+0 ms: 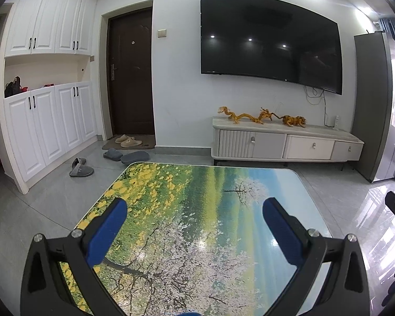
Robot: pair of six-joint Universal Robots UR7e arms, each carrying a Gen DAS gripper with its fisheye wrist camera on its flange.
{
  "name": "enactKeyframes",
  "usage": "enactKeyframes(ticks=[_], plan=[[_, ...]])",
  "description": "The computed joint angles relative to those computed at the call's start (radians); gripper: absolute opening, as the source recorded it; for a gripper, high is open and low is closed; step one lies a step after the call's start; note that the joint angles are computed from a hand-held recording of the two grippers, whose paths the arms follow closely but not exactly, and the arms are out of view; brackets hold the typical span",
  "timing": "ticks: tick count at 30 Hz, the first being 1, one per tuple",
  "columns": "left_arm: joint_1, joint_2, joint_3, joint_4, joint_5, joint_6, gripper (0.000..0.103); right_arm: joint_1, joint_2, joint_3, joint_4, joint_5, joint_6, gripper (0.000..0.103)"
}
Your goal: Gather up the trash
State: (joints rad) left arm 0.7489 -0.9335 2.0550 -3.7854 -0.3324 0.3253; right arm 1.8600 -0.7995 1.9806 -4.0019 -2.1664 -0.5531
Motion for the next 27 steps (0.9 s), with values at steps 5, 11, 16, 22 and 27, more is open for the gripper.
enactKeyframes(ticks=[5, 11, 16, 22, 27], plan=[[-0.001, 0.000, 0.006, 0.002, -0.004, -0.004, 0.103, -0.001, 0.000, 0.000, 0.003, 0.000, 0.000, 0.103], [-0.002, -0.002, 0.014, 0.022, -0.011, -0.022, 0.103, -0.006, -0.003, -0.001, 0.018, 0.003, 0.008, 0.103], [-0.004, -0.005, 0.017, 0.055, -0.024, -0.046, 0.103, -0.011, -0.006, -0.001, 0.033, 0.004, 0.019, 0.103], [-0.012, -0.002, 0.023, 0.080, -0.036, -0.059, 0.103, -0.012, -0.005, 0.005, 0.030, 0.004, 0.017, 0.103], [-0.017, -0.001, 0.025, 0.099, -0.041, -0.069, 0.103, -0.016, -0.012, 0.005, 0.035, 0.005, 0.027, 0.103]])
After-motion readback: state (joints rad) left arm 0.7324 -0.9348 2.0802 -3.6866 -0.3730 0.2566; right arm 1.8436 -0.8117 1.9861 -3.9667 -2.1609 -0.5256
